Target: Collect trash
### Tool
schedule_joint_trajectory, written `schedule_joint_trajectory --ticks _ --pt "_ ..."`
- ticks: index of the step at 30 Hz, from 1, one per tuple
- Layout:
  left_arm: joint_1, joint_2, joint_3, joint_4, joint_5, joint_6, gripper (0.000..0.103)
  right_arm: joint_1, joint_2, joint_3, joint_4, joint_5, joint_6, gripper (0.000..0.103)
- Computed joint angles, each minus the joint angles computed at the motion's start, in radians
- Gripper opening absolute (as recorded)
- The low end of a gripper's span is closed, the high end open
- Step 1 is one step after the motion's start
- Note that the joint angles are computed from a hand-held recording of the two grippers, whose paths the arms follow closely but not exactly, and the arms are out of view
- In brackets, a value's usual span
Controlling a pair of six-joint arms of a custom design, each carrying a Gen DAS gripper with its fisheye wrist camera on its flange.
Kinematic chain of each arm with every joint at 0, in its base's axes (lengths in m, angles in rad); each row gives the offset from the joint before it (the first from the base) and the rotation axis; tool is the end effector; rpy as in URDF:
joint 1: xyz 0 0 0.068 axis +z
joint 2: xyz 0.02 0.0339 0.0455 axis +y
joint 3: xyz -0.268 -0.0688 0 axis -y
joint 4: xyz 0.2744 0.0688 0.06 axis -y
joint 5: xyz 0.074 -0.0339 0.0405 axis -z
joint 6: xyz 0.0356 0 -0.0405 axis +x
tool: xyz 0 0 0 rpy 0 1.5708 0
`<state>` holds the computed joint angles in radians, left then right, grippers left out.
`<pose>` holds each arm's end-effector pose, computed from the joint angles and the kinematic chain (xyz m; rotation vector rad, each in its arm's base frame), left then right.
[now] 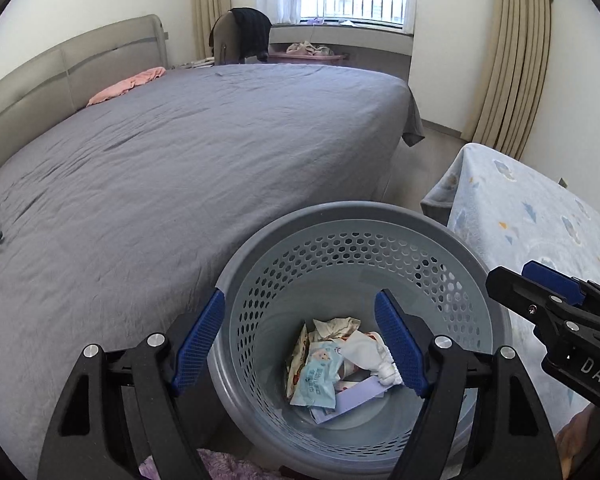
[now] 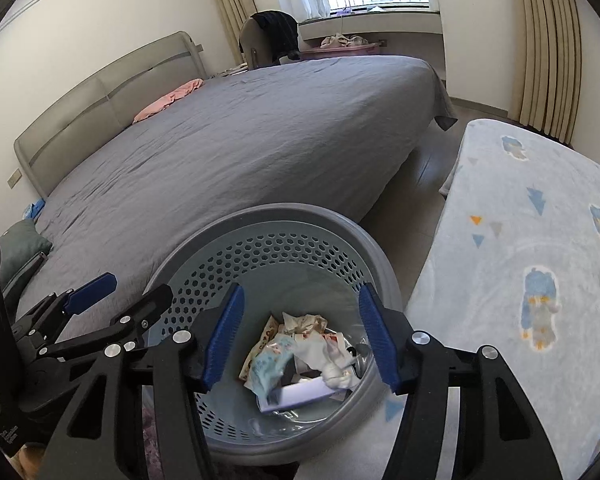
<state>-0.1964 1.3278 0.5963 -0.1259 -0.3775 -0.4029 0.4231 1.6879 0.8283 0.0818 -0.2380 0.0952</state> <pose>0.2673 -0.0398 0.1540 -0.4087 2.3210 0.1705 0.3187 0.1527 0.1347 -0.5062 2.3295 0.5306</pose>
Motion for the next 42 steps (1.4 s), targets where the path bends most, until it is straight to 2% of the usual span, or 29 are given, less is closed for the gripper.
schedule_joint_trajectory --ticks 11,17,42 --pt "-0.022 -0.041 -0.020 -0.036 -0.035 -0.028 0.082 -0.003 -0.033 -0.042 0.010 0.002 0.000 0.062" --pt "-0.036 -0.058 -0.023 -0.056 -0.057 -0.040 0.093 -0.007 -0.053 -0.063 0.018 0.004 0.006 0.066" --pt "-0.061 -0.071 -0.007 -0.118 -0.115 -0.076 0.097 -0.033 -0.091 -0.098 0.027 0.002 0.006 0.070"
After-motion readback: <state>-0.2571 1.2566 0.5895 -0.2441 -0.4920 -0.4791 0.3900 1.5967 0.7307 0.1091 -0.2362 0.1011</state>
